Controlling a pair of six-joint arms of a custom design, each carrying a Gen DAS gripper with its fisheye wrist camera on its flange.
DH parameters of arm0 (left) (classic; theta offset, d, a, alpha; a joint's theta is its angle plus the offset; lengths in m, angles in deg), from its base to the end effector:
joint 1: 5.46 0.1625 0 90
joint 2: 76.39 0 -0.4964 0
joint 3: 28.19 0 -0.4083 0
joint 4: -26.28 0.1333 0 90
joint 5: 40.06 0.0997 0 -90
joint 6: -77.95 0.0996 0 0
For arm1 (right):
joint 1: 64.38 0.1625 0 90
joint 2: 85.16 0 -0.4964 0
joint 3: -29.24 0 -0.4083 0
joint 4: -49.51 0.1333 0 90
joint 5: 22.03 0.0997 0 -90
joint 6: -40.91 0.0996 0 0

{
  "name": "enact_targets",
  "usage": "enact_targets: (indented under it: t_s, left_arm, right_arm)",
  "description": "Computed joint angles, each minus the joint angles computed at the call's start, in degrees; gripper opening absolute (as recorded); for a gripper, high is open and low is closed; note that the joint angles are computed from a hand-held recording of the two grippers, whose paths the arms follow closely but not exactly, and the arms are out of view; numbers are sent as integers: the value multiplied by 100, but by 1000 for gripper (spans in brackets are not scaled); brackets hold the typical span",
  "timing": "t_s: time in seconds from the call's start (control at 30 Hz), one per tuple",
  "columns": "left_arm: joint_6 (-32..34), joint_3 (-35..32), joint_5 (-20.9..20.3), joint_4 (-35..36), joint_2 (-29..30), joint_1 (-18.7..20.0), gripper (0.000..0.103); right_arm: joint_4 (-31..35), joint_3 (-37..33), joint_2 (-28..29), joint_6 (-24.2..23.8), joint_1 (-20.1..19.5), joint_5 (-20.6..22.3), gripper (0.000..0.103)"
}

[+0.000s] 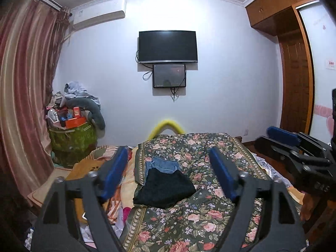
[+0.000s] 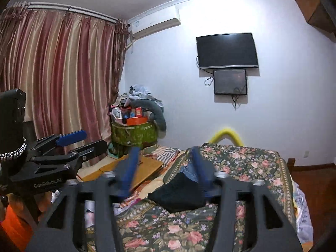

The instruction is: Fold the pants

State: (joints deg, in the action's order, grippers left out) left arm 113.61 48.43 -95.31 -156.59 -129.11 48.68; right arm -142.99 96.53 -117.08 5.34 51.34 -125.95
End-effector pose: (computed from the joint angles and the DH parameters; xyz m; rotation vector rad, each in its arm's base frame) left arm -0.3065 -0.7485 0.4558 0.8803 2.0121 -1.4760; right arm 0.4813 -0.7473 0.2429 1.0470 -2.1453 1.5480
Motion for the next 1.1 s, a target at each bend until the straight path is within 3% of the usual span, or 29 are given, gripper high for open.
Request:
enact_targets:
  t_s: [0.13, 0.27, 1.1]
  left_arm:
    - [-151, 163, 27, -104, -106, -34, 100]
    - [-196, 244, 34, -207, -158, -46, 103]
    - [-275, 320, 138, -101, -131, -20, 103]
  right_arm:
    - [-352, 173, -57, 128, 18, -181, 84]
    - [-582, 190, -44, 13, 58, -366, 102]
    - [-863, 542, -156, 74, 64, -497, 103]
